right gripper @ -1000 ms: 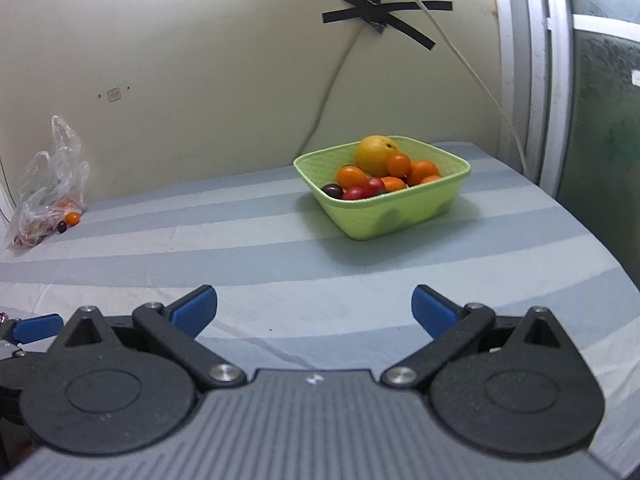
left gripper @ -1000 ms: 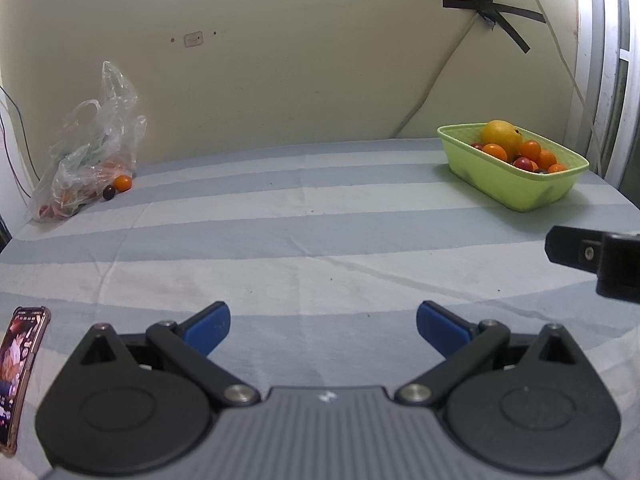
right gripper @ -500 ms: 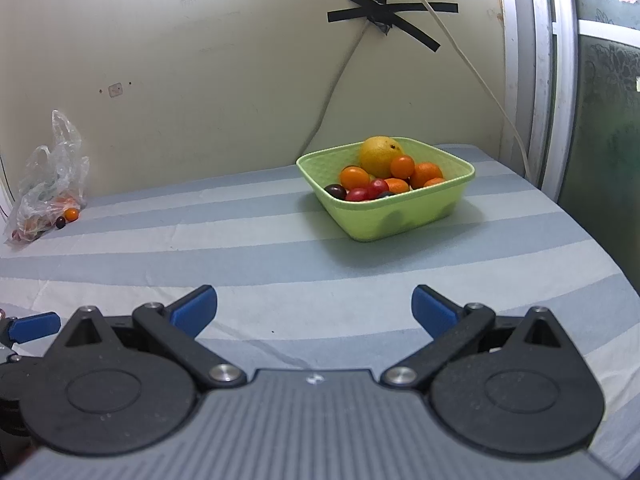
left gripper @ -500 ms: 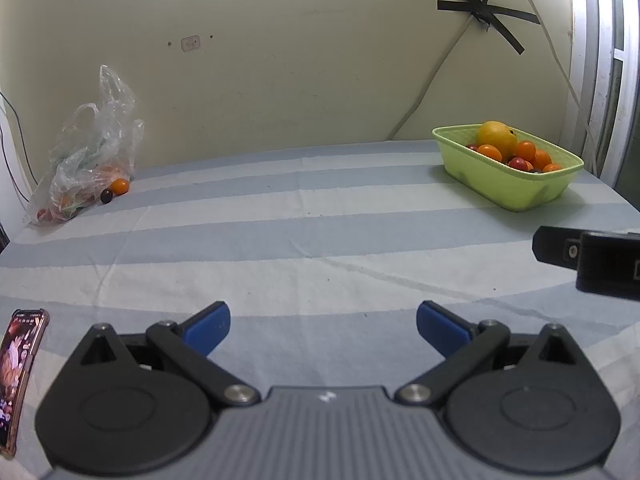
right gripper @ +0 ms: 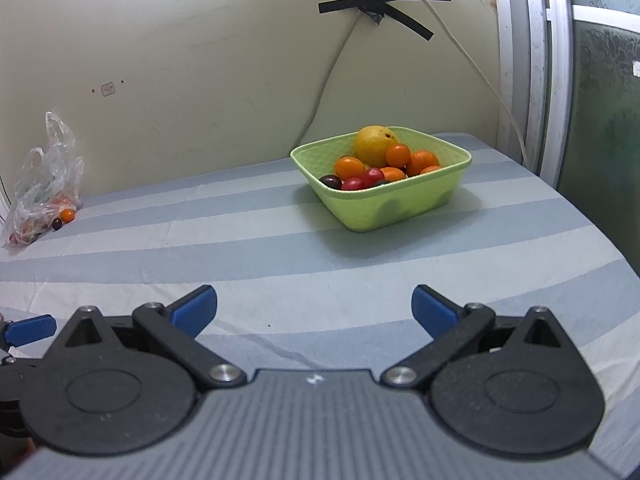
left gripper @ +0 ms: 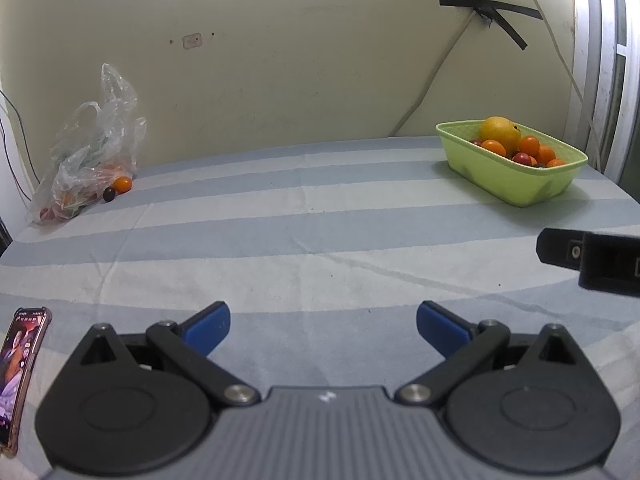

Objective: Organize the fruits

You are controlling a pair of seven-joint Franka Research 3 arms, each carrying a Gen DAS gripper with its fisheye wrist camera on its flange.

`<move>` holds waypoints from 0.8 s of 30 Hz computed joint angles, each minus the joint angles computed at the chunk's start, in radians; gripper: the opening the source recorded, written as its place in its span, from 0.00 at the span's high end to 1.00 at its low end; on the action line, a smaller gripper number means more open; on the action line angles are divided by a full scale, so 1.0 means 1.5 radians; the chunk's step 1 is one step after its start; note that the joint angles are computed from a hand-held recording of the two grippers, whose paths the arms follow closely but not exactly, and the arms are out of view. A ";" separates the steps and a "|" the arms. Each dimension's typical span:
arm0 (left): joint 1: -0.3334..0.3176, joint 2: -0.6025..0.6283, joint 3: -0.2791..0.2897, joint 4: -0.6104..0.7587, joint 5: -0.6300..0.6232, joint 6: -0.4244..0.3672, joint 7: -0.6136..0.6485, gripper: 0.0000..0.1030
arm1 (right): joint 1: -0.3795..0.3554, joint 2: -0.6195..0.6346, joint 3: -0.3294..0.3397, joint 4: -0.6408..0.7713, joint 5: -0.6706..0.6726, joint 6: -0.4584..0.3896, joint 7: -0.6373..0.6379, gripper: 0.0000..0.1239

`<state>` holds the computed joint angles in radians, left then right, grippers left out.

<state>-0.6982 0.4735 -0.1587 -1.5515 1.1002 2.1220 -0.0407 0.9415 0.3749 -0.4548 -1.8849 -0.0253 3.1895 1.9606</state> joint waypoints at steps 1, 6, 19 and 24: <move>-0.001 0.002 0.000 0.002 -0.001 -0.003 0.002 0.00 | -0.006 0.000 0.006 0.001 0.002 -0.001 -0.003 0.17; -0.001 0.009 -0.001 0.011 -0.013 -0.011 0.017 0.00 | -0.006 0.002 0.004 0.000 0.005 -0.001 0.003 0.17; -0.005 0.024 0.003 0.030 -0.039 -0.023 0.055 0.00 | 0.069 0.010 -0.083 -0.027 0.034 0.030 0.039 0.17; -0.006 0.025 0.005 0.033 -0.042 -0.026 0.061 0.00 | 0.156 0.029 -0.173 -0.042 0.088 0.058 0.031 0.17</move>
<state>-0.7074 0.5115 -0.1507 -1.5016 1.0379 2.0830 0.0514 1.1760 0.4178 -0.7143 -1.9482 0.1062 3.2769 2.0069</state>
